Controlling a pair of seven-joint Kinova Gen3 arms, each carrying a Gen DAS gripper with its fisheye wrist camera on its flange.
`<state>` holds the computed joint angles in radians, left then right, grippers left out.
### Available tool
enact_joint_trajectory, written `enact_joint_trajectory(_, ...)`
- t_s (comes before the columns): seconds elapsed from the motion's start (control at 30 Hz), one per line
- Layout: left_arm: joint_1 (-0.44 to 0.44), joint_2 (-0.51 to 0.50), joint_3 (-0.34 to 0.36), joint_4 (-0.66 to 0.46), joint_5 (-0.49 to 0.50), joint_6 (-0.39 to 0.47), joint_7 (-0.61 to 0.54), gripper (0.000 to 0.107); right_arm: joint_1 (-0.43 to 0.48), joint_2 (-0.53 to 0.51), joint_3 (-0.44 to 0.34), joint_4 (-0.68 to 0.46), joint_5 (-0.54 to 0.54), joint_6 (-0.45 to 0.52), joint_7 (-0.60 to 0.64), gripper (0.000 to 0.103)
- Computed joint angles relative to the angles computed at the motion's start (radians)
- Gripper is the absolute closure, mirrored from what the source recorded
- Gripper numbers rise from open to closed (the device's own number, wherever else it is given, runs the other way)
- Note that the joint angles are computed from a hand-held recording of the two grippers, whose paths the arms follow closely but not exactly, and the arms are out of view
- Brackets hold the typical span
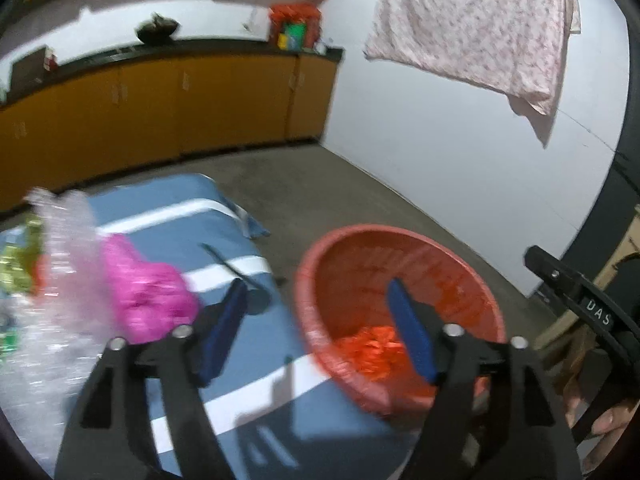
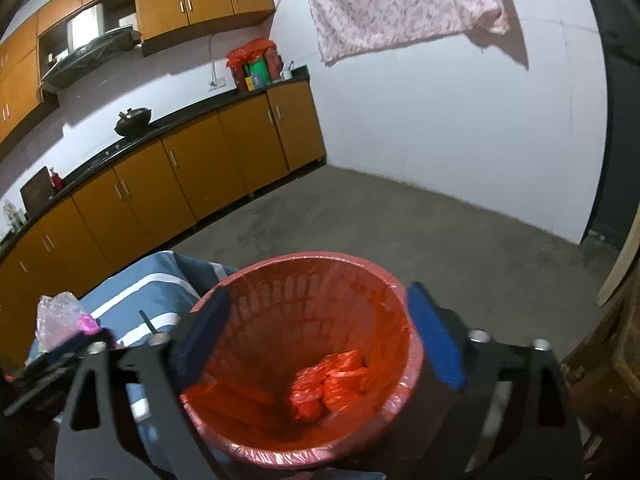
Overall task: Collect trash
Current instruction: 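Move both tools back over the bags on the table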
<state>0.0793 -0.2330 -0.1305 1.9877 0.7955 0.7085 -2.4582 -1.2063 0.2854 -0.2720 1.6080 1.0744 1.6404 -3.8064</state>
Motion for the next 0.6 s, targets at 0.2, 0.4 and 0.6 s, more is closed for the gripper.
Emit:
enact_joint_trajectory(0.2,-0.035,-0.161,-0.07,0.078,-0.113,-0.057,0.003,0.018,-0.071,0.096,0.02,-0.138,0.033,0.097,0.138,0.003)
enact_joint_trajectory(0.4,-0.064,-0.257,-0.191,0.104,-0.255,-0.059,0.058,0.015,-0.09,0.15,0.025,-0.248,0.065,0.025,0.291,0.003)
enact_joint_trajectory(0.6,-0.086,-0.288,-0.317,0.113,-0.368,-0.076,0.104,0.015,-0.09,0.212,-0.014,-0.351,0.103,-0.022,0.365,0.003)
